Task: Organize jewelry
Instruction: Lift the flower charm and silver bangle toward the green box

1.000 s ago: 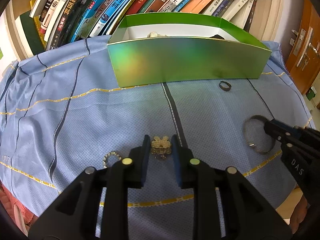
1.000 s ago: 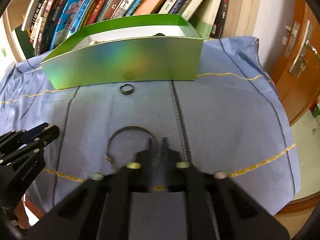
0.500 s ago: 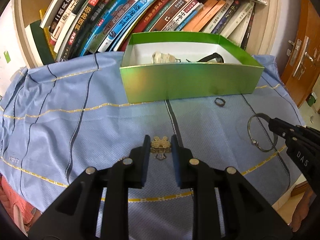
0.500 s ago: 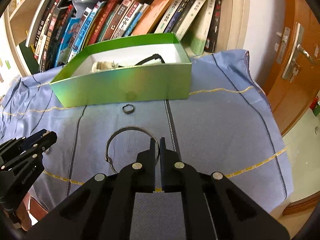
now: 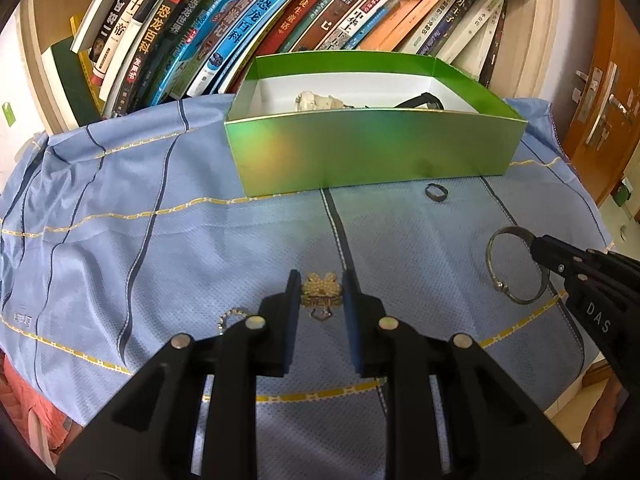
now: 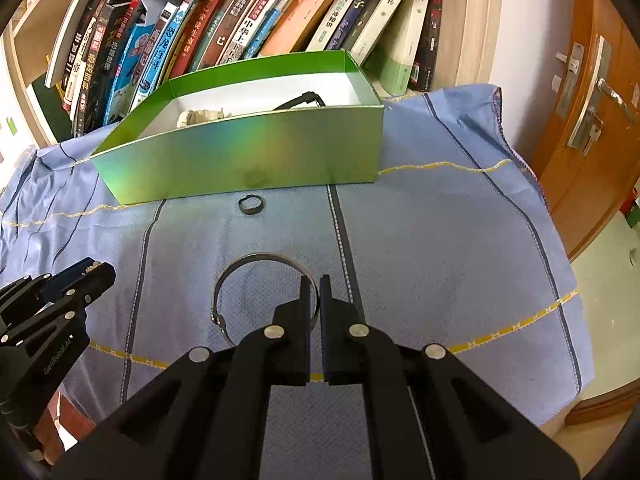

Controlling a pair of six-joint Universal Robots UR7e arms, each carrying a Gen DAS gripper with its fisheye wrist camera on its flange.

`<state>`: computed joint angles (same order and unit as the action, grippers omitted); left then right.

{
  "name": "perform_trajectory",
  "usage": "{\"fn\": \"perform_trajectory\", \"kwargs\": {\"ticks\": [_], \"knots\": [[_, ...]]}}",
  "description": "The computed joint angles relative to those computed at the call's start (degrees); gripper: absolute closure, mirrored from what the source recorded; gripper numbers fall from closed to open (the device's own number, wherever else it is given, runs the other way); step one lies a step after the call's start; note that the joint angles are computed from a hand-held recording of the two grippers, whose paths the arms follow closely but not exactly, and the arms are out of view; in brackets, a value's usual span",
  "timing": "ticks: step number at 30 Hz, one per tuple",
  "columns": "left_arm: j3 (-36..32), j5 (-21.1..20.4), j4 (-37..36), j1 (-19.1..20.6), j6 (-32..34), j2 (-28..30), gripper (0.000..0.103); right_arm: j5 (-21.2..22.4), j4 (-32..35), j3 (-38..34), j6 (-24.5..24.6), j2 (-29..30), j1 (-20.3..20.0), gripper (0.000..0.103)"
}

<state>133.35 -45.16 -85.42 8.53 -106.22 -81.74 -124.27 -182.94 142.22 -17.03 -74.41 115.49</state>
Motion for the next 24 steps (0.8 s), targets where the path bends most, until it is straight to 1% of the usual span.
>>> {"fn": "perform_trajectory", "kwargs": {"ticks": [20,24], "knots": [[0.44,-0.05,-1.05,0.21,0.87,-0.1,0.082,0.02,0.04,0.05,0.22,0.48,-0.41,0.098],[-0.13,0.46,0.56,-0.17,-0.2,-0.12,0.082,0.52,-0.39,-0.19,-0.2,-0.38,-0.03,0.098]]}}
